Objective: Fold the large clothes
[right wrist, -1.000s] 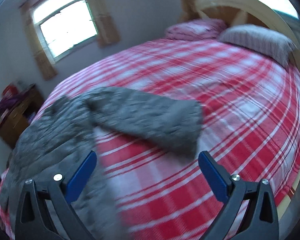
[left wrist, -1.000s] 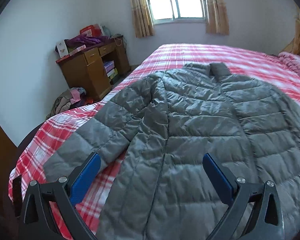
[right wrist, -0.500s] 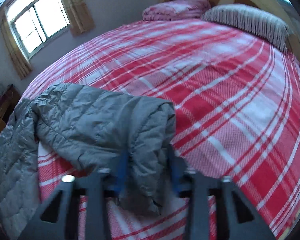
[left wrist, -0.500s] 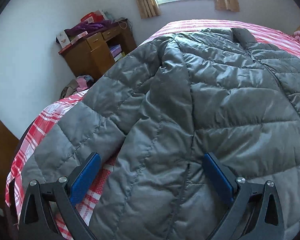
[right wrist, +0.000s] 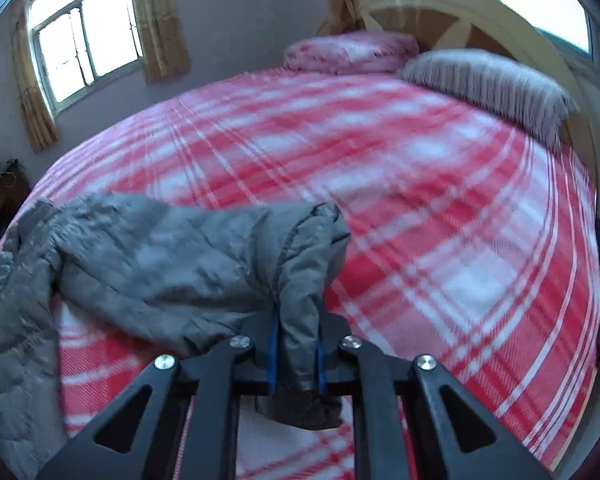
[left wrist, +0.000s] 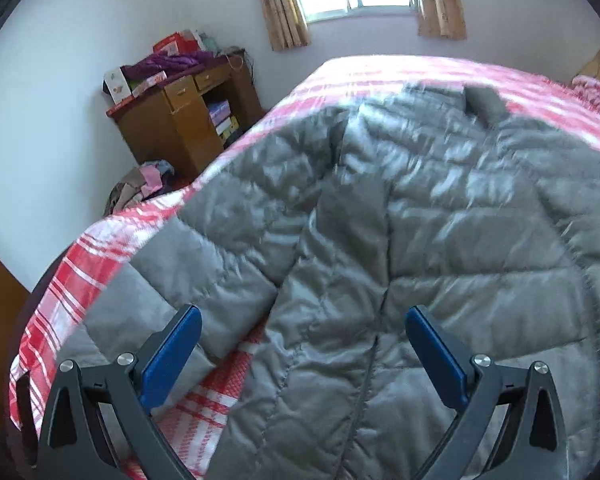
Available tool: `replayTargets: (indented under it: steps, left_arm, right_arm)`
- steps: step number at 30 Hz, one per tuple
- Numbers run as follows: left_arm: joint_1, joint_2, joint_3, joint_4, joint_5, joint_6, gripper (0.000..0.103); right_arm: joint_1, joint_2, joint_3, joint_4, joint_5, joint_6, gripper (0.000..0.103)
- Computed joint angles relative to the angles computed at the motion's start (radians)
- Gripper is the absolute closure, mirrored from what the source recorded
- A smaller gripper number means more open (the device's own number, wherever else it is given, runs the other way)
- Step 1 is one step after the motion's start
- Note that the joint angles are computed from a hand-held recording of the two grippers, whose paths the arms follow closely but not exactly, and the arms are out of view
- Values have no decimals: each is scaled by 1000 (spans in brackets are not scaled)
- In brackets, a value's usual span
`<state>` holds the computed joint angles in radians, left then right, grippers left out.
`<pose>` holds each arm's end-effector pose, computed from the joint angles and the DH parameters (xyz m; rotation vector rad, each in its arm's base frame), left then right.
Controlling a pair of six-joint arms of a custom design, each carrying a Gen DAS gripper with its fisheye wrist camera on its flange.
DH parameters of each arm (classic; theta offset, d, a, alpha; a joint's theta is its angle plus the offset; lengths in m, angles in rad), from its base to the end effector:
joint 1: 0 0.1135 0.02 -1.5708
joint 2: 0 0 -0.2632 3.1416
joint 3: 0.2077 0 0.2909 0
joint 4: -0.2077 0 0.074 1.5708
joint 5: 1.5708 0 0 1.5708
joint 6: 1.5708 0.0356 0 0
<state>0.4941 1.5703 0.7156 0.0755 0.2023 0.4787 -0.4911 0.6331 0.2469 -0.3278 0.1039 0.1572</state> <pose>0.2934 0.1499 0.1248 0.0813 2.3419 0.2472 0.1541 -0.0866 0.1459 0.7832 2.1597 -0.2921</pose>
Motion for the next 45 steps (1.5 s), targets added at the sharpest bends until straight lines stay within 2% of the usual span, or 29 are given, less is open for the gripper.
replayTargets:
  steps: [3,7,9,12,16,19,21,22,23,24,25,29,31,37,41,43,44,45]
  left_arm:
    - [12,-68,21,-71,46,-15,1]
    - [18,-87,85,-139,64,-49,1]
    - [17,-78,114,-146,62,-63,1]
    - [23,-47,151,-143,52,-75,1]
    - [28,-7,190,-146,36,-81,1]
    - [34,17,216,-159,26,-77,1]
    - [37,35,233,-172,16,-75,1]
    - [41,42,242,-181,16,-73,1]
    - [43,46,247,-185,18,-71,1]
    - [45,48,250,-186,21,-71,1]
    - [45,48,253,-188,20,-72,1]
    - [7,34,258,-212,5,-105,1]
    - [-28,23,265,-249,15,-124,1]
    - [-245,-2,250,-281,-18,-207,1]
    - [-415,90,301,-273,-78,-276,1]
    - [-481,200,389,-326,-84,-306,1]
    - [-506,242,422,-336,-102,-317,4]
    - [-533,291,452,-333,-134,-326,18]
  right_arm:
    - [198,3,86,-26,146,29,88]
    - [544,115,233,-25,379,77,88]
    - [735,240,317,11,498,92,88]
    - [931,423,420,67,592,103,88]
    - [1086,672,532,162,629,112,88]
    - [1153,846,594,238,613,125,88]
    - [1169,939,623,281,583,118,84]
    - [1179,993,642,293,558,121,70]
    - [1183,1022,656,290,526,122,39]
    - [1186,1044,659,295,473,123,32]
    - [1196,1042,636,323,441,123,31]
    - [1246,959,540,321,471,140,30]
    - [1248,858,461,290,486,159,30]
    - [1150,724,353,171,549,250,29]
    - [1073,674,259,188,521,283,29]
    - [1045,648,222,198,498,287,29]
    - [1034,665,213,220,488,290,28]
    - [1025,640,187,224,480,290,27]
